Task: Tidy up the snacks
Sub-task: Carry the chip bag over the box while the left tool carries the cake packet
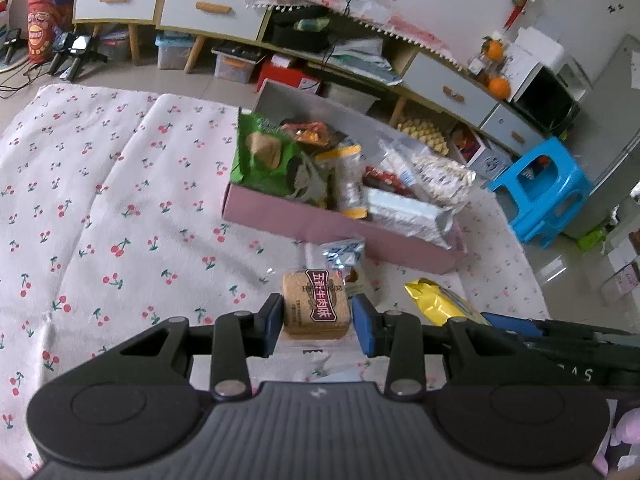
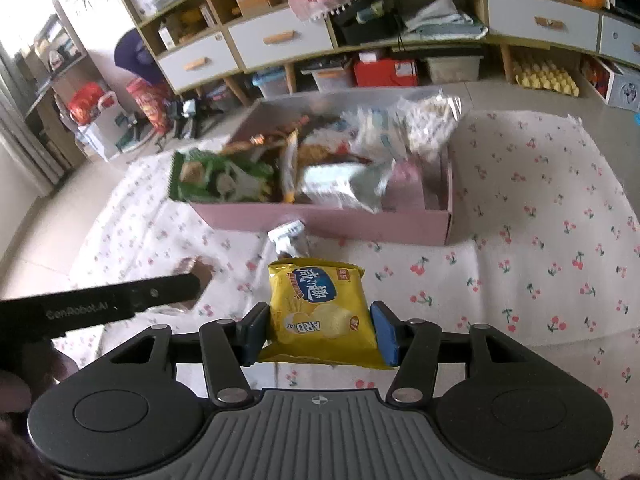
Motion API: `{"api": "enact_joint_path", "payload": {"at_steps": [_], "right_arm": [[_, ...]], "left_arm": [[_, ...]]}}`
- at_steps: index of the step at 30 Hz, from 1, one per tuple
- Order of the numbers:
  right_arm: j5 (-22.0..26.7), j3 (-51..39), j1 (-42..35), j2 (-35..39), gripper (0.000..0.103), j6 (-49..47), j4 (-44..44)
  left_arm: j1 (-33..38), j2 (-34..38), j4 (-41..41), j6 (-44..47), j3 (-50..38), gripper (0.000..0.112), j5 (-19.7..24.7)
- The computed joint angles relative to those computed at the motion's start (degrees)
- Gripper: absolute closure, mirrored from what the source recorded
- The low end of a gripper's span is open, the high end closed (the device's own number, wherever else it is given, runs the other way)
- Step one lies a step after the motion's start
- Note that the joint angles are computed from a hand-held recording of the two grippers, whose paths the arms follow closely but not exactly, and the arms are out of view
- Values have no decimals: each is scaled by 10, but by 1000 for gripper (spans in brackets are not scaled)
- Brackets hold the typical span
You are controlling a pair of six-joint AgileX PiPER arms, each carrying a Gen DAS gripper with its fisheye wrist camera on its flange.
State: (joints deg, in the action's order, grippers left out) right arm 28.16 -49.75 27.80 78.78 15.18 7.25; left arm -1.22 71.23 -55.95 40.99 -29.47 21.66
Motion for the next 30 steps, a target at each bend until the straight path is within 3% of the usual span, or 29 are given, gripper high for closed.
{"api": "enact_joint_path", "payload": {"at_steps": [6,9,17,22,25,28,30], "right_arm": [[-13,-22,-3,-19,49,-12,16],[-45,-38,-9,-17,49,-1,1],[-142,-56,-50,50,49,41,-23],[-180,-65,-55,98,49,133,-106],[-199,-61,-65,112,49,124,-82],[-210,-56,-70,119,49,123,-78],[-218,-49,-74,117,46,71,-28]], "left_arm": [[-7,-28,-15,5,-16,78,3],[-21,-23,-23,12,-37,78,-16],[-67,82,-87,103,-123,78,-102],[-93,155,-38,68,-178,77,-128],[-94,172,-38,77,-190,77,-133],[-98,180,17,31,-198,77,-138],[-99,184,57,-4,-205,75,-135]]}}
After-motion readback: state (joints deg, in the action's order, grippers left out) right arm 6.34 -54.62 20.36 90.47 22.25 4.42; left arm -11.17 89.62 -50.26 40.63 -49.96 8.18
